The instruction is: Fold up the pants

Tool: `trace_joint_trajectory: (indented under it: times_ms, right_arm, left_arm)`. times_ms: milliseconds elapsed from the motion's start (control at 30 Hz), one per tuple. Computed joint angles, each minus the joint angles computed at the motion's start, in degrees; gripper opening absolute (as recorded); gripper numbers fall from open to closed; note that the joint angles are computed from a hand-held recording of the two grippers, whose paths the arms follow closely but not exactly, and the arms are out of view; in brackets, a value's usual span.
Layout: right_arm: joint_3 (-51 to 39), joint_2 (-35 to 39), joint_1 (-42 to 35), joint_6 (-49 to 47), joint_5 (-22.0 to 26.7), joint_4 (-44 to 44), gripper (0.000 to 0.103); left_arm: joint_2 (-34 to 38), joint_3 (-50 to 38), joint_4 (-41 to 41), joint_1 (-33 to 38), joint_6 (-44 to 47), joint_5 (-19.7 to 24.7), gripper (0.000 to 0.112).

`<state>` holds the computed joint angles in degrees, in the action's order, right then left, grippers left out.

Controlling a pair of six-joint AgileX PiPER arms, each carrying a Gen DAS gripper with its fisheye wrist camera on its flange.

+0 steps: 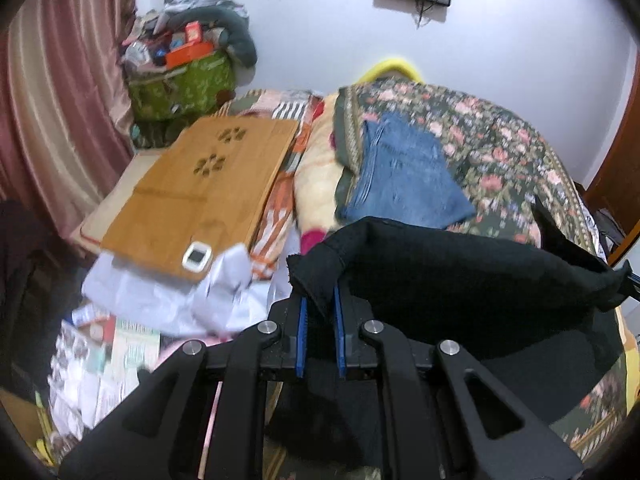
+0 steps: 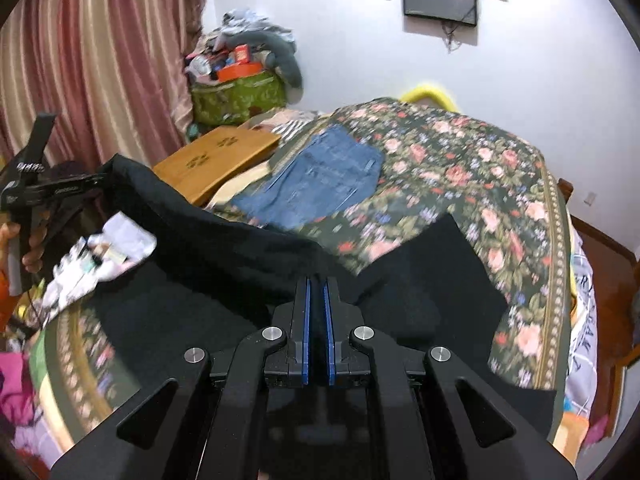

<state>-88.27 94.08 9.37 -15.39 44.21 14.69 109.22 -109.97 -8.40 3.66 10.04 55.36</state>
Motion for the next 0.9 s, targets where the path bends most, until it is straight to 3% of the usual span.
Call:
trace_joint_trajectory:
  times_ms: [133, 367, 433, 633, 733, 900]
  right_arm:
    - [6.7, -3.6, 1.0, -1.0, -1.8, 2.0, 0.005]
    - [15.4, -6.5, 1.7, -0.2, -5.1, 4.0, 0.005]
    - [16.5, -6.9, 2.5, 1.0, -5.3, 3.4, 0.005]
    - [17.0, -6.9, -0.2, -2.7, -2.9, 9.2, 0.010]
    - [17.3, -8.7, 0.0, -1.2, -2.1, 8.1, 0.012]
    - [18.1, -11.9, -1.5, -0.7, -1.9, 8.0, 0.021]
  left_arm:
    - [-3.3, 8.7, -2.3, 2.5, 1.4, -1.6, 0.011]
    - [-7.0, 21.4, 0.5, 3.0, 2.4, -4.7, 0.010]
    - [-6.8, 23.2, 1.0, 3.5, 2.3, -4.6, 0.004]
    - [-7.2, 26.2, 0.9, 6.0, 2.8, -3.8, 0.000]
    - [-8.5, 25.0, 0.5, 6.9, 3.1, -3.3, 0.001]
    - [-9.3, 19.0, -0.3, 6.4, 3.1, -0.9, 0.010]
